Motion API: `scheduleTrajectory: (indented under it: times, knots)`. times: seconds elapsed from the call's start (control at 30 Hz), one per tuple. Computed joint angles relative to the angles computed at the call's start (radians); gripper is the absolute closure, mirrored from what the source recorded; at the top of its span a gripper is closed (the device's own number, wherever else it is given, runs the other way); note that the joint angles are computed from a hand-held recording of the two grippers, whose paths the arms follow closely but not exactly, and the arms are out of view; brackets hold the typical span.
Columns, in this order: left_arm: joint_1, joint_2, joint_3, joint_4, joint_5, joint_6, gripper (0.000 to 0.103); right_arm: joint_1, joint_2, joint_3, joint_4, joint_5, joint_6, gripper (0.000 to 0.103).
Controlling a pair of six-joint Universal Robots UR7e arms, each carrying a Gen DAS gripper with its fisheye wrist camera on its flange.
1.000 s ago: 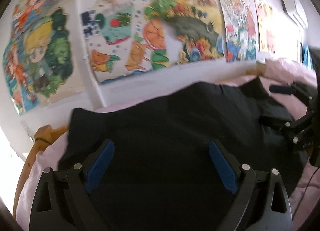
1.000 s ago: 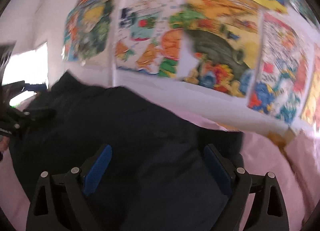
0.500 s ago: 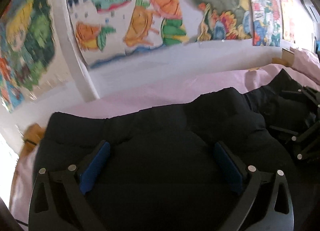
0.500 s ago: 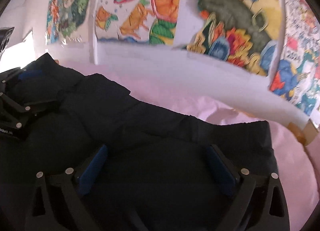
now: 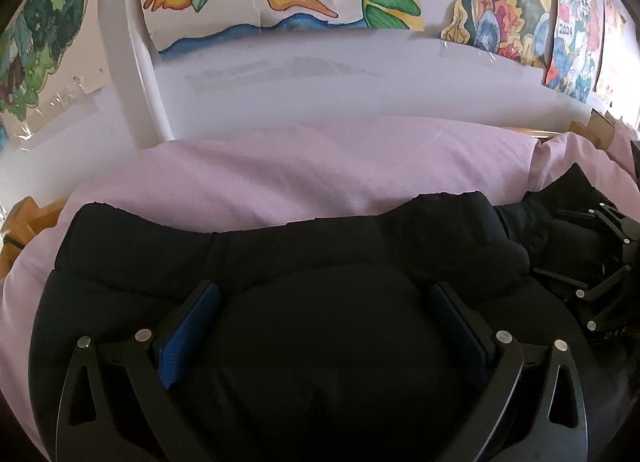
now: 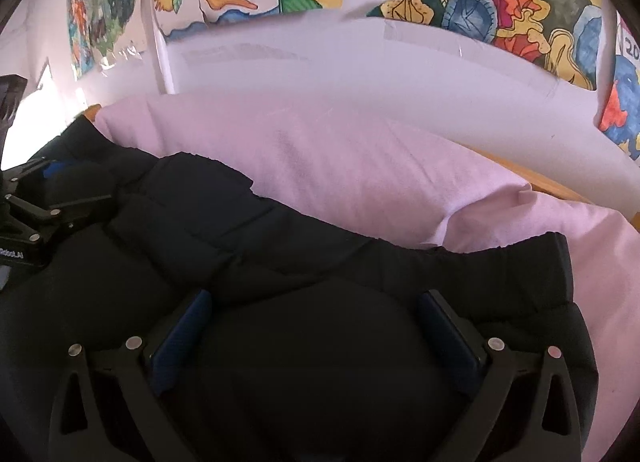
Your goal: Fold large clothes
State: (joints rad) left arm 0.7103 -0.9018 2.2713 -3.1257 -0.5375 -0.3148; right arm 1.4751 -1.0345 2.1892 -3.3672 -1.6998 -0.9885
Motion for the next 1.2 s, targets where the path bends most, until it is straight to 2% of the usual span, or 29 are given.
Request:
scheduleTrajectory:
  times: [0.33,0.43,0.5,0.57,0.63,0.77,1.0,1.2]
  knots:
    - [-0.099,0.052,0.112,-0.215,0.111,0.032,0.001,-0.039,-0.031,0.077,-0.124,0.079,-0.044,0.0]
    - [-0.115,0.056,0.122,-0.229,0.11,0.03,0.001,-0.063,-0.043,0.128,-0.193,0.135,-0.059,0.0]
    - [-0.123,0.062,0.122,-0.226,0.107,0.017,0.001,-0.084,-0.064,0.153,-0.202,0.188,-0.059,0.0]
    - [-0.143,0.065,0.127,-0.206,0.129,-0.005,0.001,-0.098,-0.084,0.169,-0.195,0.21,-0.049,0.0]
    - [-0.154,0.07,0.111,-0.145,0.153,-0.047,0.001,-0.097,-0.092,0.181,-0.203,0.205,-0.041,0.0]
    - [-0.193,0.026,0.109,0.079,0.198,-0.242,0.001,-0.093,-0.117,0.213,-0.236,0.177,-0.032,0.0]
    - [-0.238,-0.062,0.127,0.316,0.193,-0.43,0.001,-0.088,-0.177,0.255,-0.268,0.173,-0.003,0.0]
    - [-0.277,-0.137,0.127,0.569,0.185,-0.6,0.001,-0.079,-0.215,0.288,-0.27,0.151,-0.039,0.0]
